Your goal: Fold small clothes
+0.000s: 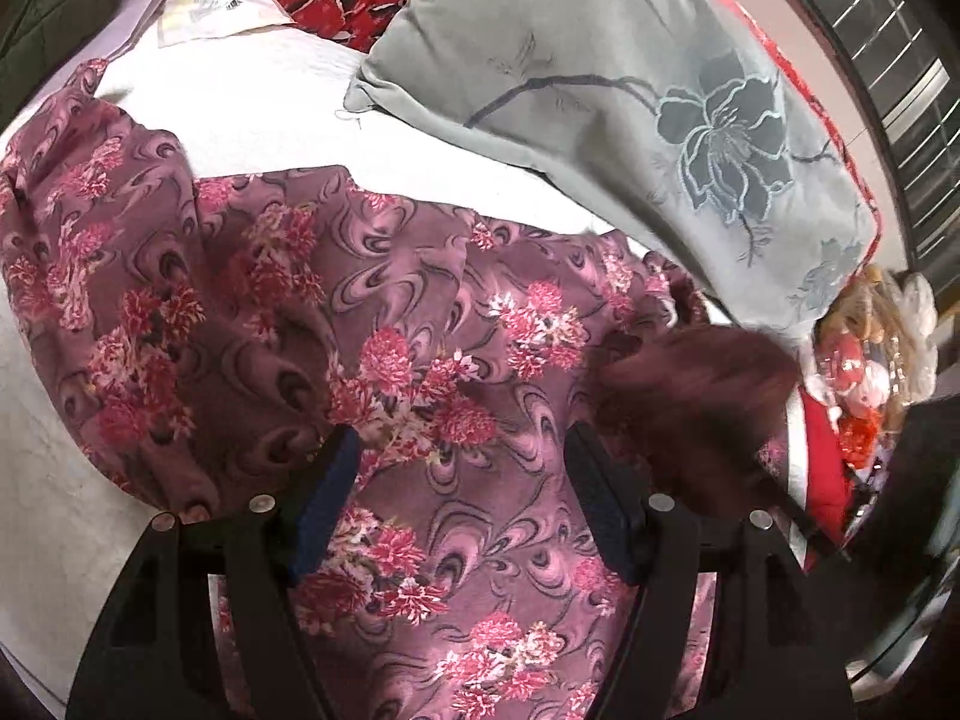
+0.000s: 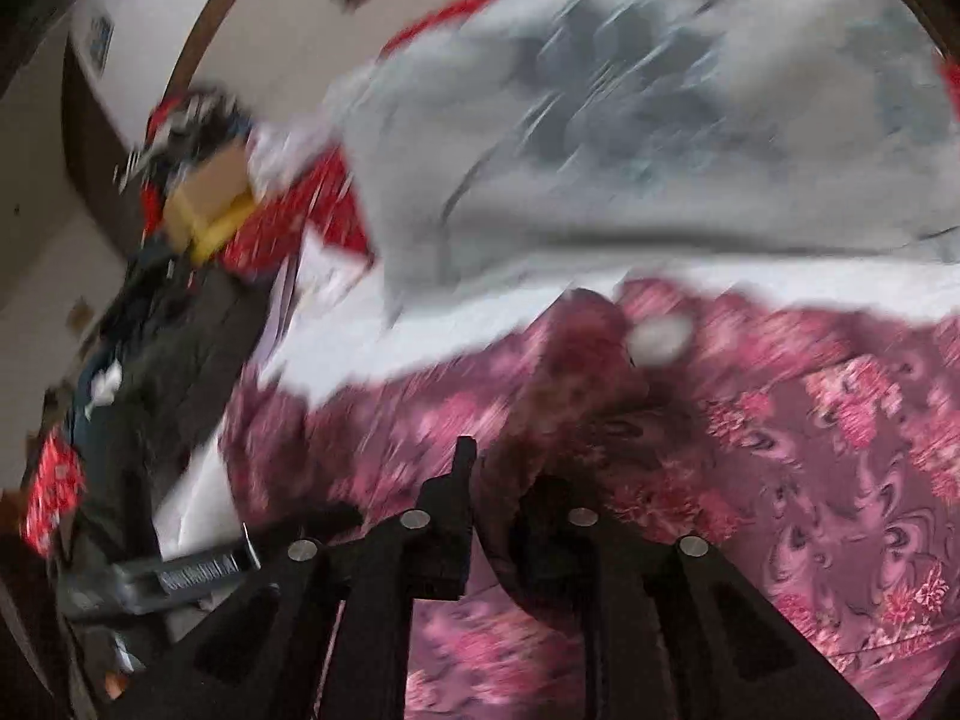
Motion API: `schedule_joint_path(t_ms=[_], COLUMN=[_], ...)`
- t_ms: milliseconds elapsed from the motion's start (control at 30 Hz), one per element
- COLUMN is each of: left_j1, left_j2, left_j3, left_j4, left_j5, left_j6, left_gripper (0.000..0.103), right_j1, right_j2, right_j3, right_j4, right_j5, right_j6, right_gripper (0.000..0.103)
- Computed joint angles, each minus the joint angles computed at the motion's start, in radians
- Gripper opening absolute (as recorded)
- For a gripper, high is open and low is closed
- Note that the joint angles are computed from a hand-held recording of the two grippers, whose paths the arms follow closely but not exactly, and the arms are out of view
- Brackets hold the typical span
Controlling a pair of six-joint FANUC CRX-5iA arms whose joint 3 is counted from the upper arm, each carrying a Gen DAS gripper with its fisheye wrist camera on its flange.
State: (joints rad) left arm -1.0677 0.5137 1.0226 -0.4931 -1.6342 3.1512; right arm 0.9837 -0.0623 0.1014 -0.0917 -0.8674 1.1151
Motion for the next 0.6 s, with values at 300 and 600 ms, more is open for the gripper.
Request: schedule_joint_path(t_ms=[300,600], left_j1=[0.035,0.027], left_j2=[-0.083,0.109], left_j3=[-0.170,0.132], left_j4=[0.113,0.058], left_j5=[0.273,0.057], left_j6=[-0.037,-0.106], left_gripper=[0.082,0.011], right_j1=[0.140,0.005], right_j2=[-0.110,-0.330], right_j3=[-0.130,-0.314], right_j4=[0.111,0.279], right_j5=[-0.090,-0.085], right_j6=[0.000,-0.238], right_gripper=[0.051,0.056])
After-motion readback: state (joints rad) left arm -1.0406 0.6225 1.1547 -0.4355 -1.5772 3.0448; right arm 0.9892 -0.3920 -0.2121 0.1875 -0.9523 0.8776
